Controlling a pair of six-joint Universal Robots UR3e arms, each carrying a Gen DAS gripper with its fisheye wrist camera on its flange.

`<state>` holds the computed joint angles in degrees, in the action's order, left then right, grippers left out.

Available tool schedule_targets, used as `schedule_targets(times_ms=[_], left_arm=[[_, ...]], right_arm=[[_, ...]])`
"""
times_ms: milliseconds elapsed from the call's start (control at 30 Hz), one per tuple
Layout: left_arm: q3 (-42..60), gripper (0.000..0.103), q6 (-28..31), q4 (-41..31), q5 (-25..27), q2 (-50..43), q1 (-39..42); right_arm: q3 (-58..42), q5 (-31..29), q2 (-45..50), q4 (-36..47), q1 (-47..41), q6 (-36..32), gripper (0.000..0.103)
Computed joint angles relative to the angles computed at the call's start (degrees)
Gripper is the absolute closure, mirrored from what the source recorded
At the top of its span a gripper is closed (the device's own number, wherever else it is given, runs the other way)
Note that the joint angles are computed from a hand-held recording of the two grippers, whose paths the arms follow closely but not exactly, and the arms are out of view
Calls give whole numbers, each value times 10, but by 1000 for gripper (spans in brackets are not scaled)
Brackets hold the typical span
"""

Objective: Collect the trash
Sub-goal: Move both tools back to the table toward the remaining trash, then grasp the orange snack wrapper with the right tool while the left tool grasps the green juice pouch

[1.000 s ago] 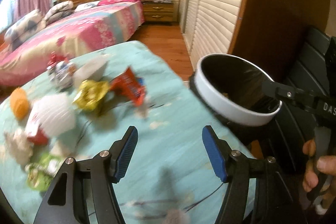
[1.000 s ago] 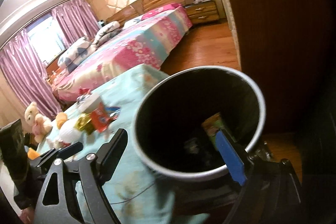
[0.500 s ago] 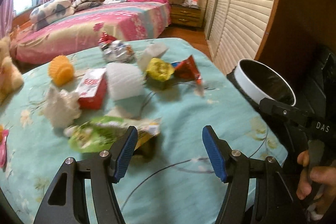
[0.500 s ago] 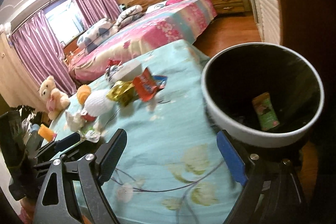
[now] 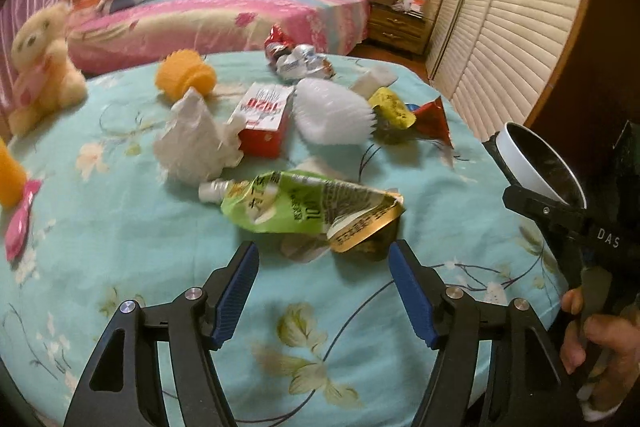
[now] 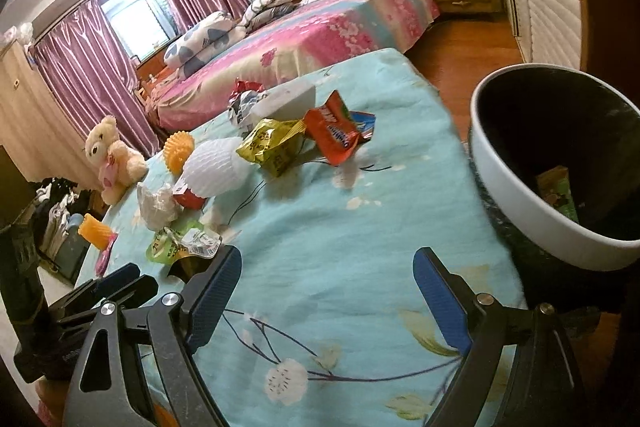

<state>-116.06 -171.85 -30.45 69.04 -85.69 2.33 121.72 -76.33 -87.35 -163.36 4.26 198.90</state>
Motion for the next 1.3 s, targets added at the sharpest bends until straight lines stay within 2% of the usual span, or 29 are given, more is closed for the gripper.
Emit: schedule_targets(times_ms=[300, 467, 600, 800, 867, 933, 1000, 1067, 1100, 1167, 1267, 1300], left_arm=[[73, 27, -57, -36, -58, -75, 6], [134, 24, -108, -25, -32, -140, -18], [186, 19, -151, -31, 11, -188, -44], [217, 18, -174, -59, -4, -213, -49], [225, 18, -185, -52, 11, -219, -52], [226, 18, -205, -40, 9, -225, -47], [226, 18, -216, -30, 15, -230, -47], [226, 20, -213, -21, 30, -234, -53], [215, 21, -208, -17, 31, -228, -53], [201, 33, -191, -2, 43, -223, -58], [164, 62, -155, 13, 25, -202, -44], [153, 65, -141, 13, 18, -195, -39]], right_arm=[[-48, -6, 51, -2, -4, -14, 14], [-97, -9, 108, -8, -10, -32, 14], [-159, -10, 166, 2, -14, -47, 14], [-249, -29, 235, 30, -4, -73, 16], [-271, -39, 251, 39, 1, -79, 27], [-290, -44, 263, 57, 3, -85, 63], [-287, -40, 264, 57, 1, -84, 70], [-275, -40, 255, 44, 0, -88, 83], [-269, -41, 250, 42, 1, -90, 100], [-251, -36, 238, 35, -2, -89, 101], [-214, -26, 212, 18, -10, -84, 101], [-211, -24, 209, 17, -11, -82, 101]])
